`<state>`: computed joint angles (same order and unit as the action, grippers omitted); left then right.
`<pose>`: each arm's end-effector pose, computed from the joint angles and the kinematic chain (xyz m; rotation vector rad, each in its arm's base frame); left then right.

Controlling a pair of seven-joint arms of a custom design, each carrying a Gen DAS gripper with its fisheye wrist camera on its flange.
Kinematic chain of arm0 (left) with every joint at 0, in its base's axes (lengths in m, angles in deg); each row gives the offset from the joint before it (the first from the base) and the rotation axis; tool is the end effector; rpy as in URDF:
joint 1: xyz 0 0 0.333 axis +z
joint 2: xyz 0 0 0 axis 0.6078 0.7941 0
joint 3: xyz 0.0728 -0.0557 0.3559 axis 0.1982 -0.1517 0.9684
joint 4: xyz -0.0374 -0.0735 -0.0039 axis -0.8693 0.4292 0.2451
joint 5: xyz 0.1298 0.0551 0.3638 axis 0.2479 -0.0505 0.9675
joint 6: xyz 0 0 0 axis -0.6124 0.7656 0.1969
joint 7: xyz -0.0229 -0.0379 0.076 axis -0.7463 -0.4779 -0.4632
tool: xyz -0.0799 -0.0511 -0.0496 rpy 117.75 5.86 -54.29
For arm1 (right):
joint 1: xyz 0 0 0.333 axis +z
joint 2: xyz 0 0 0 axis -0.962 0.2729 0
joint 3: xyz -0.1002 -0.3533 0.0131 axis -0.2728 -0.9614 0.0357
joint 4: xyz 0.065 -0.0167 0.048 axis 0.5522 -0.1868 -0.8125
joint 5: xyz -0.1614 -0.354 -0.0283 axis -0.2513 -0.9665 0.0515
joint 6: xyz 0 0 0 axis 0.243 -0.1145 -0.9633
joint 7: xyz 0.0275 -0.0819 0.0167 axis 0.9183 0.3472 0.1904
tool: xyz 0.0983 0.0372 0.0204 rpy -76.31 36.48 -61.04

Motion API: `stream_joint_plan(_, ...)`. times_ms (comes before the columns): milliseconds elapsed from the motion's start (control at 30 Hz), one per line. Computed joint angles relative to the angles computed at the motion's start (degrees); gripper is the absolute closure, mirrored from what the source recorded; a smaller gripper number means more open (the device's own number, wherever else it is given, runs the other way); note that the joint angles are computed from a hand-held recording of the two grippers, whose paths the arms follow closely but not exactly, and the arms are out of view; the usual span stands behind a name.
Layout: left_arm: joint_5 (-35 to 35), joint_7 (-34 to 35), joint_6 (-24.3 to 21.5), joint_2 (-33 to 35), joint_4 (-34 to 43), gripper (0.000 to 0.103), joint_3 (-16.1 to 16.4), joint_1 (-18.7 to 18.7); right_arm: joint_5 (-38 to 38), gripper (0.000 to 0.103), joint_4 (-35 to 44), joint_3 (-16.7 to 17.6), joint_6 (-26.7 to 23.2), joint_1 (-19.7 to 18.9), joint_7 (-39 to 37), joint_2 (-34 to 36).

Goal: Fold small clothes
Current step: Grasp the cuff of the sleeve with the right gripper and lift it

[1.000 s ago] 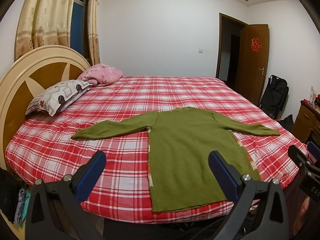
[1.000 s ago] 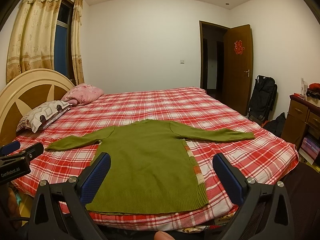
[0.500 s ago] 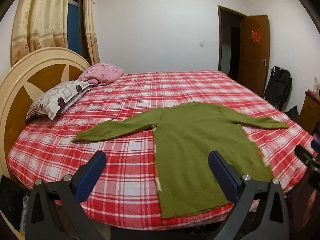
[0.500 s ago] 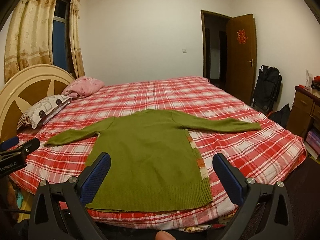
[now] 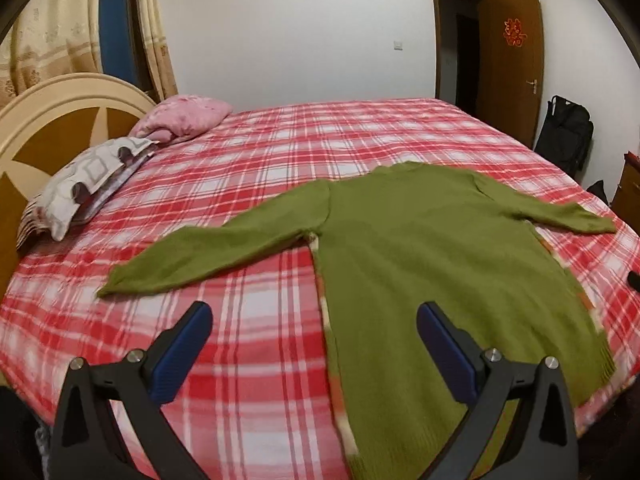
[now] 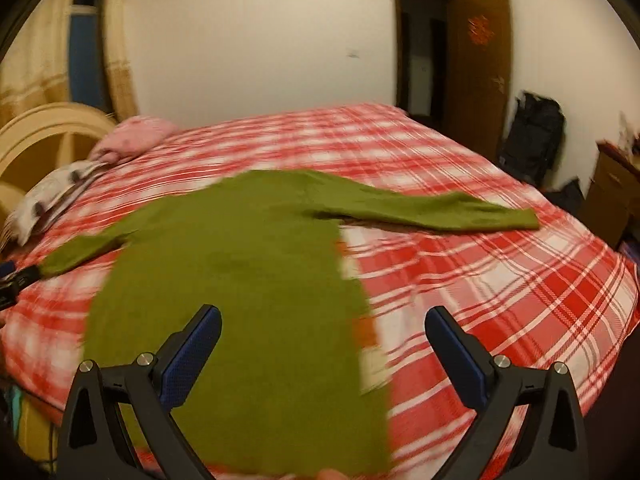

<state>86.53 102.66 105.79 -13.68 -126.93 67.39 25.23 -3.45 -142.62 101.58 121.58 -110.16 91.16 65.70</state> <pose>0.5144 -0.2690 0.5208 -1.6142 1.7423 -0.7560 0.4453 0.1575 0.5095 -1.5355 1.8256 -0.8226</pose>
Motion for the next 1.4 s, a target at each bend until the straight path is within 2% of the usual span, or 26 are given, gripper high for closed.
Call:
stream_joint_plan(67,2.47,-1.65,-1.48,2.77,2.66,0.000,0.47,0.08,0.02,0.007,1.06,-0.83,-0.31,-3.44,0.79,2.94)
stream_joint_plan(133,6.28,-5.05,-2.42,5.32,5.21,0.000,1.61,-0.22,1.69,0.018,2.87,-4.95,-0.56,-3.74,0.38,7.37)
stream_joint_plan(167,8.00,-6.72,-3.94,7.10,7.08,0.000,2.17,-0.59,-0.48,0.022,4.29,-5.11,-1.41,-5.41,2.90,8.74)
stream_joint_plan(233,8.64,-7.71,-3.53,9.58,9.39,0.000,3.24,-0.68,-3.97,0.022,7.00,-4.05,-2.65,-11.24,8.01,11.28)
stream_joint_plan(300,8.33,-8.18,-4.39,11.92,11.59,0.000,4.20,-1.09,-6.83,0.022,9.77,-4.27,-4.05,-13.55,11.44,14.50)
stream_joint_plan(333,7.44,-7.68,-4.06,12.85,12.37,0.000,4.57,-1.05,-10.38,0.022,11.49,-3.55,-5.07,-15.81,15.47,16.30)
stream_joint_plan(400,6.61,-7.40,-4.55,14.88,14.15,0.000,5.59,-1.46,-14.40,0.022,15.15,-4.41,-7.11,-16.88,19.65,21.13)
stream_joint_plan(500,3.93,-6.04,-4.57,17.09,15.82,0.000,6.71,-1.45,-15.43,0.024,19.02,-7.09,-9.93,-15.32,22.25,26.33)
stream_joint_plan(567,2.68,-5.79,-5.40,18.04,16.39,0.000,7.62,-1.59,-12.80,0.029,21.68,-8.35,-11.02,-14.44,20.02,30.35)
stream_joint_plan(667,1.70,-6.05,-5.76,19.22,16.73,0.000,8.71,-1.68,-12.68,0.033,25.00,-11.69,-13.07,-11.54,20.54,34.32)
stream_joint_plan(833,-3.22,-4.49,-1.75,19.85,16.14,0.000,9.09,-0.47,-15.07,0.038,29.97,-18.82,-14.32,-5.24,23.45,38.46)
stream_joint_plan(867,-4.34,-3.40,-1.25,20.15,16.24,0.000,8.95,-0.27,-15.33,0.045,30.92,-20.08,-13.90,-4.17,23.80,39.22)
stream_joint_plan(900,-5.10,-2.68,-1.49,20.29,16.38,0.000,9.04,-0.43,-15.61,0.056,32.10,-21.44,-13.97,-3.01,24.09,40.08)
stream_joint_plan(933,-5.29,-2.63,-1.57,20.31,16.40,0.000,9.38,-0.71,-15.18,0.062,33.25,-22.43,-14.76,-2.10,23.87,40.93)
stream_joint_plan(1000,-5.35,-2.88,-0.82,20.25,16.22,0.000,9.89,-1.00,-14.41,0.087,34.94,-24.55,-15.63,-0.42,23.81,42.24)
stream_joint_plan(1133,-8.23,-0.87,2.67,20.25,15.28,0.000,9.62,0.24,-13.67,0.094,35.81,-28.14,-14.92,2.89,23.07,42.21)
stream_joint_plan(1200,-9.96,0.21,3.99,20.41,15.04,0.000,9.73,0.56,-15.64,0.095,36.33,-30.45,-15.14,5.88,22.72,41.38)
stream_joint_plan(1400,-11.65,0.55,7.46,20.26,14.07,0.000,11.49,-0.24,-19.96,0.095,40.49,-34.19,-13.55,14.41,18.86,39.88)
